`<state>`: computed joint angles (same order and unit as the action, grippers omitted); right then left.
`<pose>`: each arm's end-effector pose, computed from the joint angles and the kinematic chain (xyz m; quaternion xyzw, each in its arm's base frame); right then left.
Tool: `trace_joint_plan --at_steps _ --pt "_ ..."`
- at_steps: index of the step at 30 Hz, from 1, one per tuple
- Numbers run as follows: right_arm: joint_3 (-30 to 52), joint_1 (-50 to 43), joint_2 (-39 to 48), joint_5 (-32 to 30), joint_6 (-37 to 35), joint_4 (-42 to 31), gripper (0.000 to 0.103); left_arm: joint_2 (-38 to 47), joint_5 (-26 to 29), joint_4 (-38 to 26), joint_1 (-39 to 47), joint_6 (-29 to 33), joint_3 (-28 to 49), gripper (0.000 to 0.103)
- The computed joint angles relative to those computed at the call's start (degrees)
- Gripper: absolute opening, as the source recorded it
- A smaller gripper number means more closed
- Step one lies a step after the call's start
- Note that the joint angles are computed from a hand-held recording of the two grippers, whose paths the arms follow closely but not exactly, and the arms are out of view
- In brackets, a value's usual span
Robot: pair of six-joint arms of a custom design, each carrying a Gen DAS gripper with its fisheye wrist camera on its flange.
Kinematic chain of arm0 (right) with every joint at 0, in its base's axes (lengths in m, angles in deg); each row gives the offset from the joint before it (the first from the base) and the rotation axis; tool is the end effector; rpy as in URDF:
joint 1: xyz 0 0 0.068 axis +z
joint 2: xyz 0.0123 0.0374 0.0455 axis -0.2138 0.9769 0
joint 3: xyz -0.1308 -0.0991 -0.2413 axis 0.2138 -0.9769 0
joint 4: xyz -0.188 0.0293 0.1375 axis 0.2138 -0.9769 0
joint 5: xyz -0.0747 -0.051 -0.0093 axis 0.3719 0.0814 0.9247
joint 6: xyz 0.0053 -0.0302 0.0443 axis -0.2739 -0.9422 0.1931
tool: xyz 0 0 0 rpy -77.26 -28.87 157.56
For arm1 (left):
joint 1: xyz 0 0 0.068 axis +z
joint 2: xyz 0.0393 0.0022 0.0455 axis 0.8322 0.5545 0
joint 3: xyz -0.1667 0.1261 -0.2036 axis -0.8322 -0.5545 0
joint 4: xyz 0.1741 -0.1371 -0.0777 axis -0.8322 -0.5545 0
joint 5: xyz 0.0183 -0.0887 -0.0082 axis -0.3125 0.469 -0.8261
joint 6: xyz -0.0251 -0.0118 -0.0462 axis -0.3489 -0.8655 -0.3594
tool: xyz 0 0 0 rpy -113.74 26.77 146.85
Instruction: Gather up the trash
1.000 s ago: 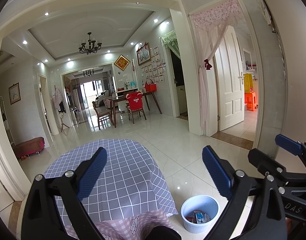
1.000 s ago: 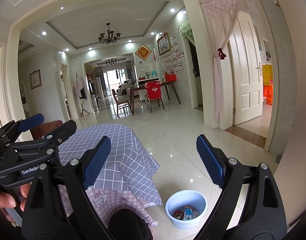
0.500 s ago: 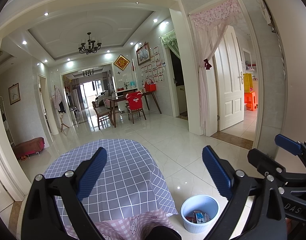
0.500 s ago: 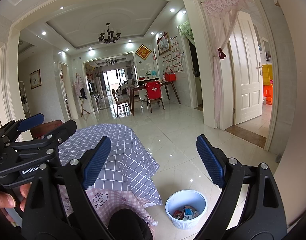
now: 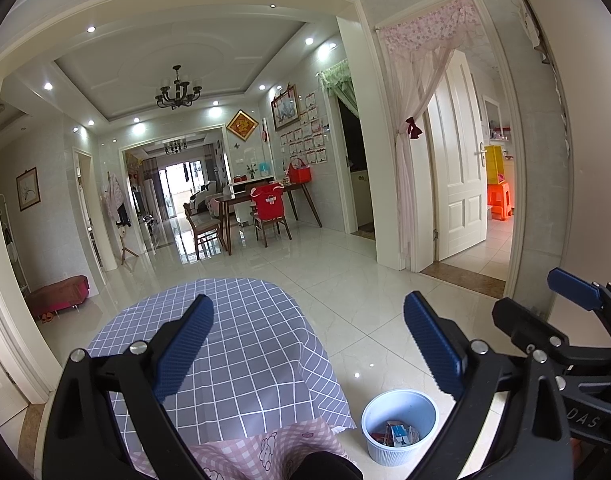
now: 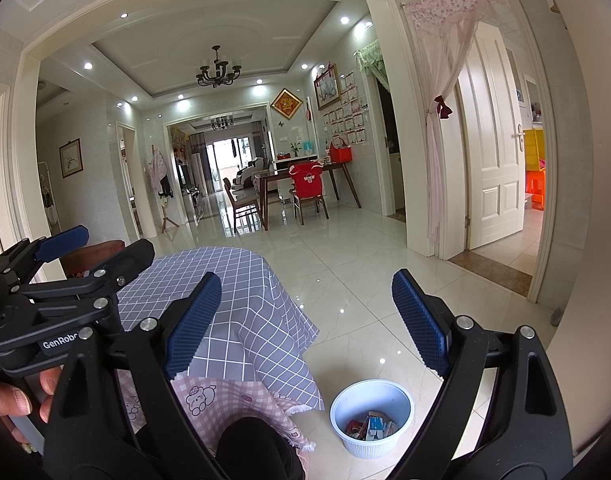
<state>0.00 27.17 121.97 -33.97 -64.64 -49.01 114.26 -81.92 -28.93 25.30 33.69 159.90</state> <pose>0.1702 0.1205 0.4209 -0.0256 0.7769 0.1250 0.6166 0.1962 -0.0963 0.4419 0.0548 0.7910 0.0608 0.6063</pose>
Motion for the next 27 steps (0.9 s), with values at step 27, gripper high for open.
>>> trace_joint_plan --at_steps 27 --pt "-2.89 -3.82 1.5 -2.63 0.21 3.55 0.087 -0.29 7.14 5.26 5.91 1.81 -6.39 0.094"
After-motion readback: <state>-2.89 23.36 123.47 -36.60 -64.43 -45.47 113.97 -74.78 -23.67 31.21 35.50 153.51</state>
